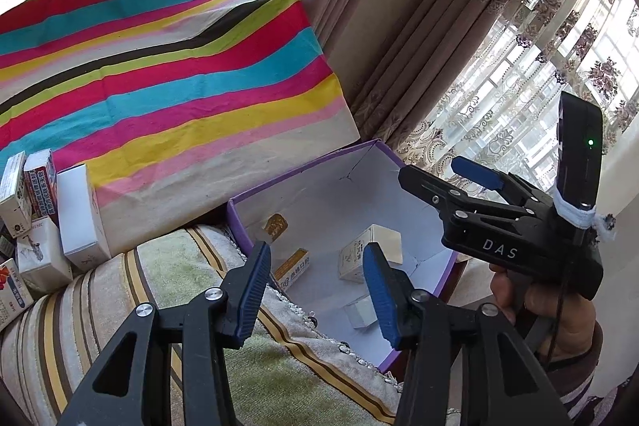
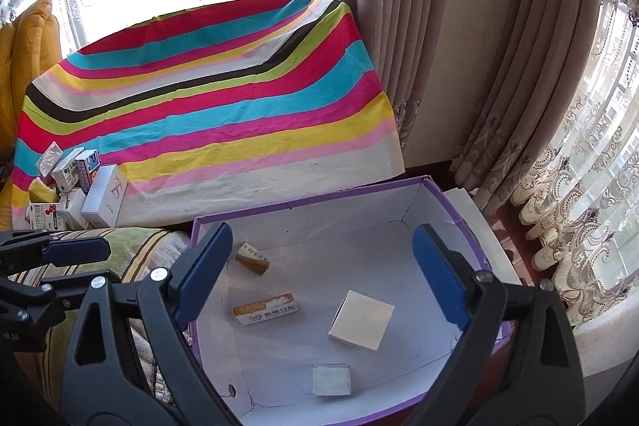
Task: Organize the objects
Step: 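Carry both boxes over the purple-rimmed box and open both tools to drop them, then move both open tools back to the pile of boxes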
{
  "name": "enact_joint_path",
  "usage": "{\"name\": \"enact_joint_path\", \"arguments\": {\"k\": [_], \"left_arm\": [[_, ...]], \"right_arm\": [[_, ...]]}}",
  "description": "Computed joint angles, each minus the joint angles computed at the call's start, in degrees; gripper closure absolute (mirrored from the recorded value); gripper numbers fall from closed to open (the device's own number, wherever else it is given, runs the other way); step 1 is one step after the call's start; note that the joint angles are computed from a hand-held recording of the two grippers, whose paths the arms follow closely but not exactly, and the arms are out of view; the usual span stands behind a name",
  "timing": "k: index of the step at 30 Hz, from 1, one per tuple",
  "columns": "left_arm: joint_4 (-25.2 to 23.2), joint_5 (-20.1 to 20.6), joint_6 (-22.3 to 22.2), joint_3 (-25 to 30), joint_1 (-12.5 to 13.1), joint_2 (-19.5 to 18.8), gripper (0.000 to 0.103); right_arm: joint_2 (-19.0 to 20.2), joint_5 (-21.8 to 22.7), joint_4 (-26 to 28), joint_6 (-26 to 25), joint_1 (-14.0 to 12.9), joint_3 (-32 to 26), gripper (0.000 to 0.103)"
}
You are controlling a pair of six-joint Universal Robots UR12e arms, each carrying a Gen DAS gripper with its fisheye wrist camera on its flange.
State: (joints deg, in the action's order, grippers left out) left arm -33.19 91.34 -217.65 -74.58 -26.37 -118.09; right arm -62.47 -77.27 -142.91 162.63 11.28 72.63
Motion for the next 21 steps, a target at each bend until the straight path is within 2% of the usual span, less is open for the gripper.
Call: {"name": "enact_joint_path", "arguments": {"k": [15, 21], "left_arm": [[2.04, 4.32, -2.46, -4.76, 0.14, 3.50, 0.053], [5.01, 5.05, -5.57, -8.91, 0.70, 6.08, 0.053]], "right_arm": [[-1.34, 2.02, 1.00, -3.82, 1.60, 0.95, 0.010], [-1.69, 2.30, 1.71, -5.67, 2.60, 1.05, 0.010]]}}
